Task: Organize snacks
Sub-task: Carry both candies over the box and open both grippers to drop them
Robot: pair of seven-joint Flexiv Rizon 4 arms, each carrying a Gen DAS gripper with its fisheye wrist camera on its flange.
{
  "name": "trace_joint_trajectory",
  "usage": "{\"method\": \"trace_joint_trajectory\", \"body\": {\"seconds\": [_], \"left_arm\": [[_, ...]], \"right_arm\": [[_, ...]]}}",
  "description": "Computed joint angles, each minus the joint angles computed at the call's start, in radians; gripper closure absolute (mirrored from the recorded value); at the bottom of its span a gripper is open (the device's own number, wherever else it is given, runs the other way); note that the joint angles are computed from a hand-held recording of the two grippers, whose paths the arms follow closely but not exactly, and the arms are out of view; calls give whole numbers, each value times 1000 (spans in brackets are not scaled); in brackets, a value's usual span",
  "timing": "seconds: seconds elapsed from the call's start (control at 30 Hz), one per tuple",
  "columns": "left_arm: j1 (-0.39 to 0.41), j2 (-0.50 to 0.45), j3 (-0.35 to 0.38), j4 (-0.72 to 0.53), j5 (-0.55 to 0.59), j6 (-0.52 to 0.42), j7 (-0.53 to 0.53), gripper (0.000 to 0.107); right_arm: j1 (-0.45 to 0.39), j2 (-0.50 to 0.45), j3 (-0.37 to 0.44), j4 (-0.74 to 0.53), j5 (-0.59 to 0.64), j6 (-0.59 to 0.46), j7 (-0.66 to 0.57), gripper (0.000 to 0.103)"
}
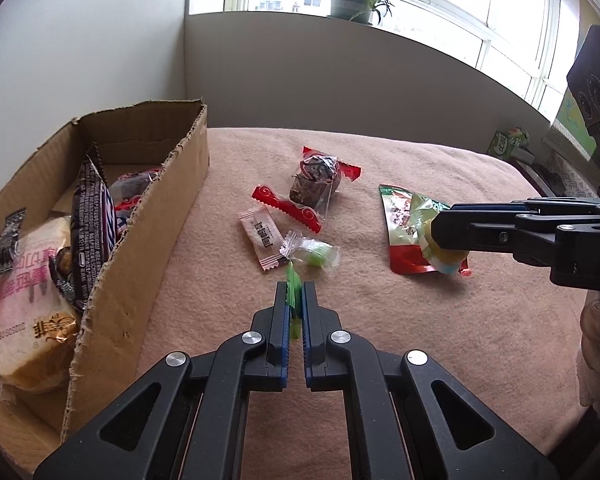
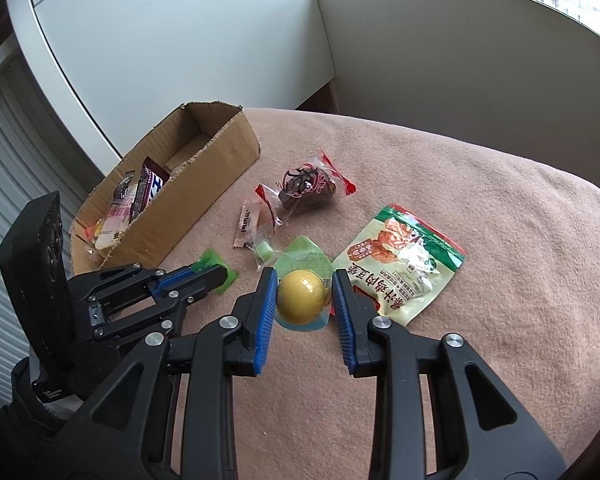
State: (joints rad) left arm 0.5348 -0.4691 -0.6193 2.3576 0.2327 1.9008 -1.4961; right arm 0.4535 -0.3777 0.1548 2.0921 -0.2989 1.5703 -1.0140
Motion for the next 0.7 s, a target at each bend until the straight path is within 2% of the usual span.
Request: {"method": "trace_joint_trajectory", "body": {"seconds": [0.17,0.33,0.5,0.6,0.7], "left_arm": [[-18,4,20,1,-4,15,-10,103],[3,-2,-2,-3,-1,0,-19,103],[8,30,4,15,21,40,-40,103],[99,27,-85,21,61,37,-70,103],[165,29,-144,30,84,45,-88,103]], "right_arm": [[0,-6,1,3,3,-2,1,74],[-1,3,-11,12,9,14,10,74],[-20,10,5,14,22,23,10,74],[4,17,-19,13,13,34,22,74],[13,19,-19,1,11,48,28,74]]}}
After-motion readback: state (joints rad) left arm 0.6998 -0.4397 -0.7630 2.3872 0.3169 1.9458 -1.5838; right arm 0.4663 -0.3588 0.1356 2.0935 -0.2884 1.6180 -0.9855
